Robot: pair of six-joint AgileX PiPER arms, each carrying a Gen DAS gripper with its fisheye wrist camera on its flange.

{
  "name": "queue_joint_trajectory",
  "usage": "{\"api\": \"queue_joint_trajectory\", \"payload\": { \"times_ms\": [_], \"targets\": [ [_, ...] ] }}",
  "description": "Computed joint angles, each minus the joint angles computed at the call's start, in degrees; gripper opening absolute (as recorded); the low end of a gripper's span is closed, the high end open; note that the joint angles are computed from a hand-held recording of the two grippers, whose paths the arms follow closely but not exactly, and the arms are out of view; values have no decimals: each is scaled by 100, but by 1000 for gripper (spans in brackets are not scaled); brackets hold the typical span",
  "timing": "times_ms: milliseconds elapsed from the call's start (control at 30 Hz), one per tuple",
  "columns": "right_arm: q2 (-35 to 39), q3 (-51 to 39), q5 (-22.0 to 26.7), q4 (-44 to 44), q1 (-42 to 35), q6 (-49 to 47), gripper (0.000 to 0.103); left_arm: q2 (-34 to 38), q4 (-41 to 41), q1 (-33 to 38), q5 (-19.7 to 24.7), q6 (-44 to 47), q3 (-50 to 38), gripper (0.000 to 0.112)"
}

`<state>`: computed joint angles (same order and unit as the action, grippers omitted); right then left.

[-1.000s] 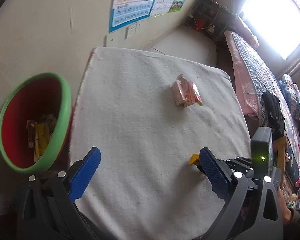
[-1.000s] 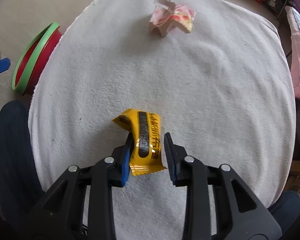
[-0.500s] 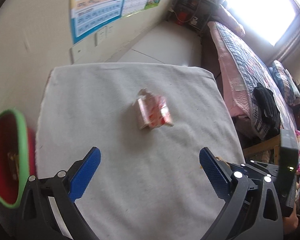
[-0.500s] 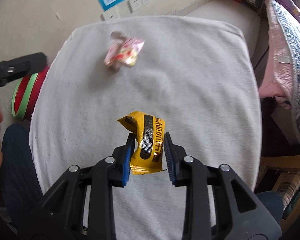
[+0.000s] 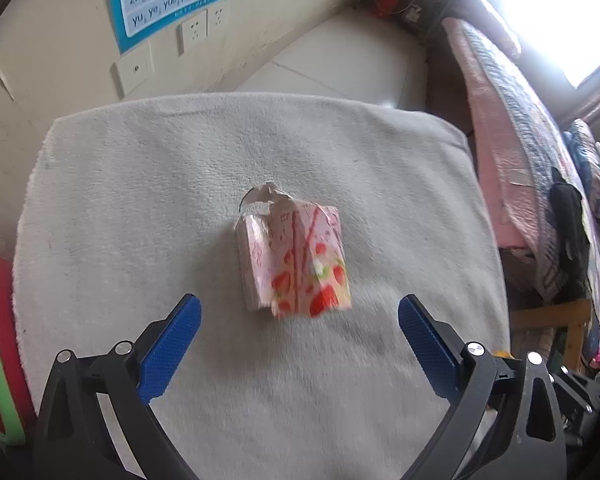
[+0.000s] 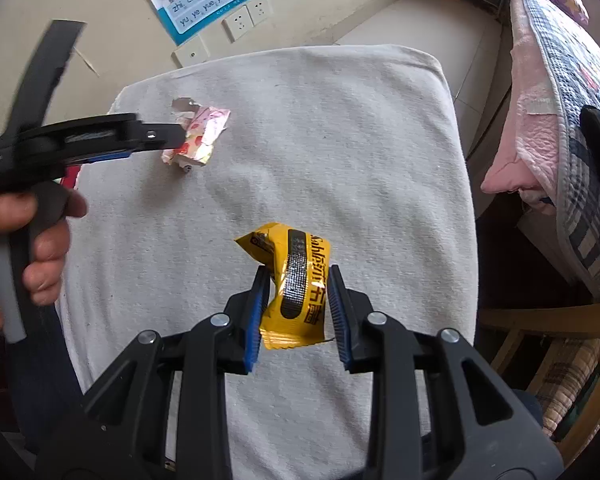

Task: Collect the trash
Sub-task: 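Grasp the yellow candy wrapper with the right tool while the left tool grasps the pink strawberry wrapper, then carry the pink wrapper and yellow wrapper over the red bucket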

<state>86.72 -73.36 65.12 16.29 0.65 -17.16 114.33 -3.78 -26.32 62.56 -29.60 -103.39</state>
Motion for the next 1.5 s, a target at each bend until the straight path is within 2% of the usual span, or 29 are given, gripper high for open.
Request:
{"api": "queue_joint_trajectory", "payload": {
  "times_ms": [167,400,433,500,533,600,700,1200,1500],
  "targets": [
    [-3,-7,67,36,-78,-116,29,537,-8,64,293,-48,-603,93],
    [59,-39,52,87,-118,-120,29,944,119,31,656,-55,-1003,81],
    [69,-46,43,91,-115,-117,29,956,114,28,668,-39,-975,79],
    [72,-48,27,101,-109,-114,29,921,332,-41,705,-117,-939,64],
    [65,-43,14,112,-100,-111,29,911,394,-59,728,-129,-937,61],
    [48,-11,4,139,-118,-141,29,769,292,-24,631,-77,-742,52],
    [35,31,-14,184,-140,-192,29,557,210,33,509,44,-462,45],
    [-315,-43,77,283,-124,-149,29,-859,689,-269,274,-43,1001,43],
    [-718,56,48,287,296,142,29,-2041,930,-388,203,-351,1933,43]
  ]
}}
